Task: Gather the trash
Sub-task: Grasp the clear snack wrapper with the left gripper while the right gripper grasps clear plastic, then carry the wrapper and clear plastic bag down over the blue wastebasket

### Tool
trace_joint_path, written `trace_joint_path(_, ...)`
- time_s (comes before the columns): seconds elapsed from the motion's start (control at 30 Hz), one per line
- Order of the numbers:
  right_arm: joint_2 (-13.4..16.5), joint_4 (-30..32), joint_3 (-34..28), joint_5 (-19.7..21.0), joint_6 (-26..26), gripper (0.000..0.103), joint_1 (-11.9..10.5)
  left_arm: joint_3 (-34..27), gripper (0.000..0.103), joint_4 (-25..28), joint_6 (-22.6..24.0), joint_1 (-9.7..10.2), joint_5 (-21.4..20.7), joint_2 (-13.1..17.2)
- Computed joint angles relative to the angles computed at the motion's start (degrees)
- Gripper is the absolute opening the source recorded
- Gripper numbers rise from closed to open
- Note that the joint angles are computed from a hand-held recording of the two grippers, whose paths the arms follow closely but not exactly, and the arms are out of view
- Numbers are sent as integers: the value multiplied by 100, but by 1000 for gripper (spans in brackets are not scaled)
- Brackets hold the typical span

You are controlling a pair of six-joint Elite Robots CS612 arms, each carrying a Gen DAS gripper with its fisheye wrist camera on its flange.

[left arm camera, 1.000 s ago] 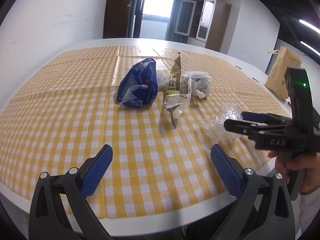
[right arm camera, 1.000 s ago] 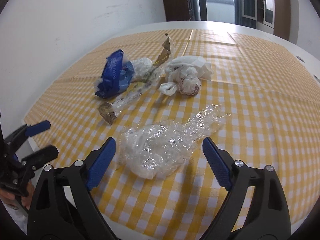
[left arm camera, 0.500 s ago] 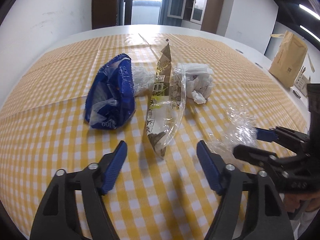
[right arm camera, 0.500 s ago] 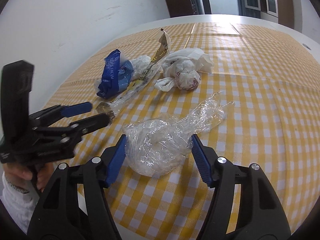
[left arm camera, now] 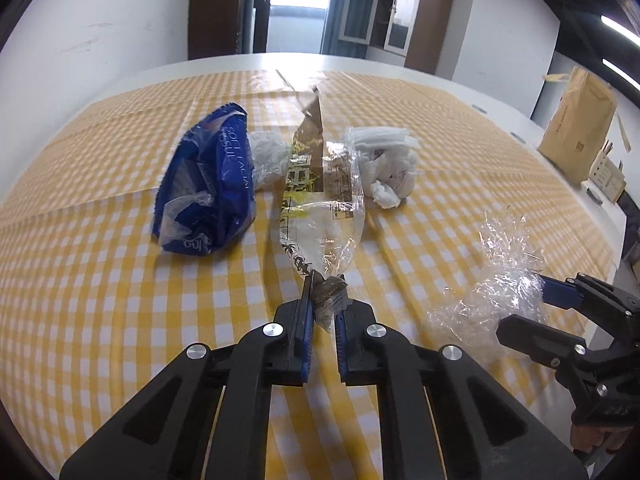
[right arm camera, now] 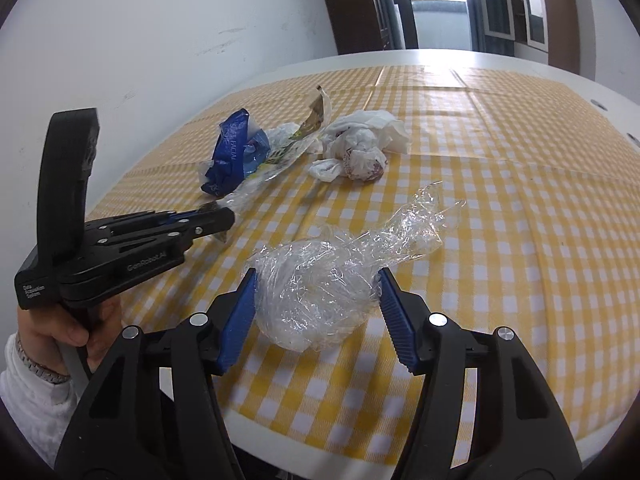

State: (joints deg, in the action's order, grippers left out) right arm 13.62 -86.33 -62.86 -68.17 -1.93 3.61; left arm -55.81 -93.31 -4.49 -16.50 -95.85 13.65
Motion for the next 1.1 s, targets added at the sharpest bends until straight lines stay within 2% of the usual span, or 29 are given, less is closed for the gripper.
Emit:
trace_joint_path(0.33, 323, 23, -806, 64, -28, 56, -39, -1483, 8, 114, -202, 0, -363, 592)
trace_joint_path(0.67, 662, 249, -1688, 61, 63, 56, -30, -2826, 8, 555, -250, -25, -606, 1116)
trace_joint_path(0.9, 849, 529, -2146, -43, -62, 56, 1, -3531, 8, 1068, -146, -26, -708, 1396)
trace_joint_path(1.0, 959, 787, -2411, 124, -110, 56, -36, -3747, 8, 1332, -25, -15, -816, 1516)
trace_joint_path(1.1, 1085, 1131, -2736, 59, -218, 56, -42, -3983, 8, 1652, 49, -10, -922, 1641)
